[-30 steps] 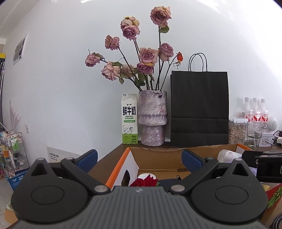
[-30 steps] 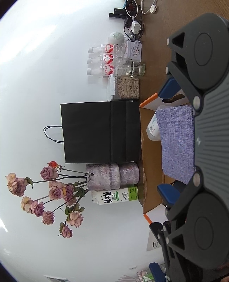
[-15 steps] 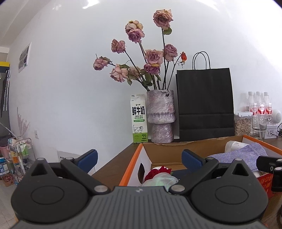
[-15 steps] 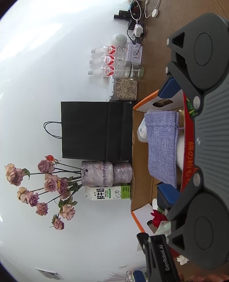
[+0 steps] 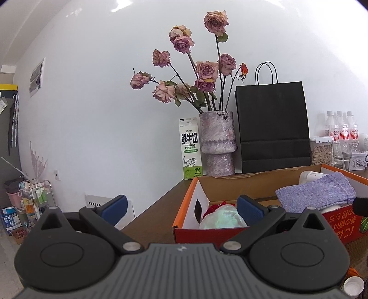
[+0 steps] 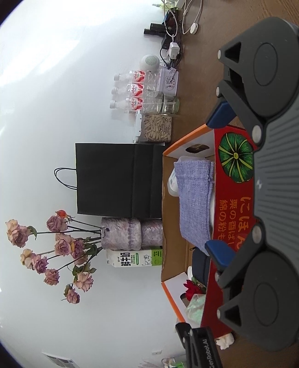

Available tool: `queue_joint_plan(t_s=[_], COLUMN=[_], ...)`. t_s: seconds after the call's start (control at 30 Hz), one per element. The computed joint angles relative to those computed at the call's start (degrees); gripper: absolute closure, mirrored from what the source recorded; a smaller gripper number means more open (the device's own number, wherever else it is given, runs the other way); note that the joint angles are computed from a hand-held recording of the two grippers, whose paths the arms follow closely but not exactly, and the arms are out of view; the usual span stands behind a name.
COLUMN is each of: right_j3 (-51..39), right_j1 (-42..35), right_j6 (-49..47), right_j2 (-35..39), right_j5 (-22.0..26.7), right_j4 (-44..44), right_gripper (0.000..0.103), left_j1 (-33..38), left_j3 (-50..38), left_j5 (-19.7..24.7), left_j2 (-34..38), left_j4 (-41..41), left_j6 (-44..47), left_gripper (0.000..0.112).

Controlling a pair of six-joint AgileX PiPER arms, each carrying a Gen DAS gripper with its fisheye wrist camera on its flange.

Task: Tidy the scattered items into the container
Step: 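Move both open tools back toward the caps and cables on the table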

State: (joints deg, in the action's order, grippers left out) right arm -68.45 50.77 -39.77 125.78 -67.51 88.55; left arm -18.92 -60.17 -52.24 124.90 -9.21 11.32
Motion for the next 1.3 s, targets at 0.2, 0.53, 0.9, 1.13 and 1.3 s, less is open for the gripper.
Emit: queue_joint_plan(t_s=[0.2, 0.53, 0.9, 1.13, 1.3], right_j3=[1.68, 6.12, 12.09, 14.22, 15.76], right_j1=[0.83, 3.16, 5.02, 5.14, 5.28], right_j6=[1.46, 4.61, 4.40, 3.72, 4.07], right_j2=[-0.55, -2.20, -6.77, -8.36, -9.45], right_j5=[-0.45, 0.16, 6.20, 9.76, 10.99], right_j4=[1.18, 2.24, 6.03, 9.25, 9.74], right_gripper=[0.000, 0.000, 0.000, 0.000, 0.000], left_j1=[1.25, 4.78, 9.15, 8.88, 8.32], left_j3=[1.39, 3.40, 6.24, 8.67, 7.67], left_j5=[1.34, 5.57, 10.24, 9.92, 12.82], left_j2=[-1.04, -3.34, -5.96, -7.18, -7.37], left_j4=[0.51, 6.18, 18.07, 26.20, 35.59], left_j6=[-1.89, -7.68, -14.64, -17.39, -22.35], left_gripper=[0.009, 0.009, 0.009, 0.009, 0.009])
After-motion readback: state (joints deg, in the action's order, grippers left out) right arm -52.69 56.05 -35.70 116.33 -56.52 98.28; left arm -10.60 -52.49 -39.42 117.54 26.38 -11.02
